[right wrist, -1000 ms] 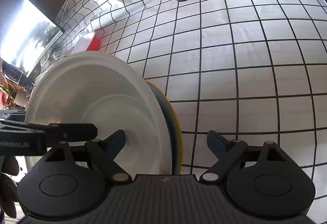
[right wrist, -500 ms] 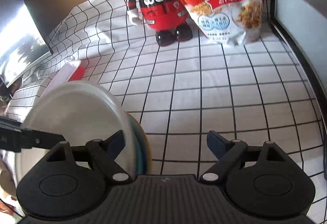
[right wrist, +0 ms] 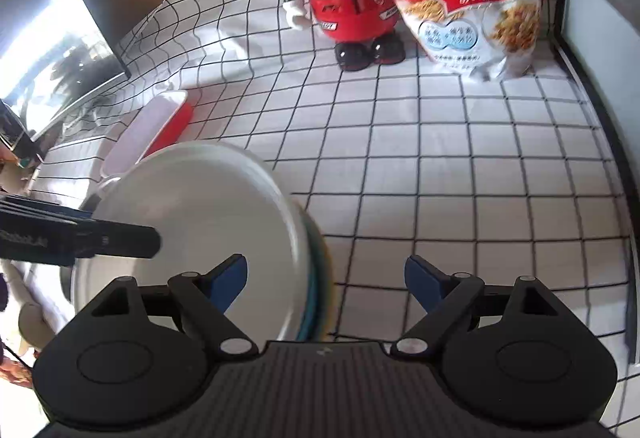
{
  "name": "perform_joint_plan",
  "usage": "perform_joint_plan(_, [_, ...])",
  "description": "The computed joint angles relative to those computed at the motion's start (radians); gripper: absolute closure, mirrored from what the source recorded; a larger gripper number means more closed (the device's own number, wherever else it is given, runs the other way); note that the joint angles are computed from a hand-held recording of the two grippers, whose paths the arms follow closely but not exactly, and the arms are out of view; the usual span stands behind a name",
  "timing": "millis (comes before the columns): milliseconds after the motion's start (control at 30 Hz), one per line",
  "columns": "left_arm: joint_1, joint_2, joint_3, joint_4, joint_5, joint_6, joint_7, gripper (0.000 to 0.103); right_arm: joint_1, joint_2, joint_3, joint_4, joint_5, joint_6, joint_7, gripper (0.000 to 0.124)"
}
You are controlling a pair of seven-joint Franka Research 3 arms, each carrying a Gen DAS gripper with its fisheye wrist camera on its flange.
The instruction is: Organize plates and bowls
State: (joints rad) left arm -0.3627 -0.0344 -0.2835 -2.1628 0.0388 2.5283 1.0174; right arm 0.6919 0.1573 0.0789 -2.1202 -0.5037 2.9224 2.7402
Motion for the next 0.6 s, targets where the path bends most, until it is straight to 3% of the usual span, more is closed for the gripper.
perform_joint_plan(100, [-0.002,0.011,-0.002,0.008,0.005,-0.014,0.001,0.054,-0.025,0.007,0.033,-0.003,0.113,0.004,-0.093,0.037])
perform_joint_plan(333, [-0.004,0.032,-0.005,0.016,0.005,-0.025,-0.002,0.054,-0.008,0.022,0.029,0.011,0.141,-0.023,-0.128,0.037])
perform_joint_plan(500, [0.0,0.045,-0.004,0.028,-0.019,-0.021,0.003,0.054,-0.037,0.048,0.068,0.009,0.321,0.011,-0.255,0.038])
perform_joint_plan(600, [0.004,0.05,-0.003,0.031,-0.035,-0.025,0.0,0.061,-0.035,0.056,0.071,0.003,0.4,0.031,-0.311,0.041])
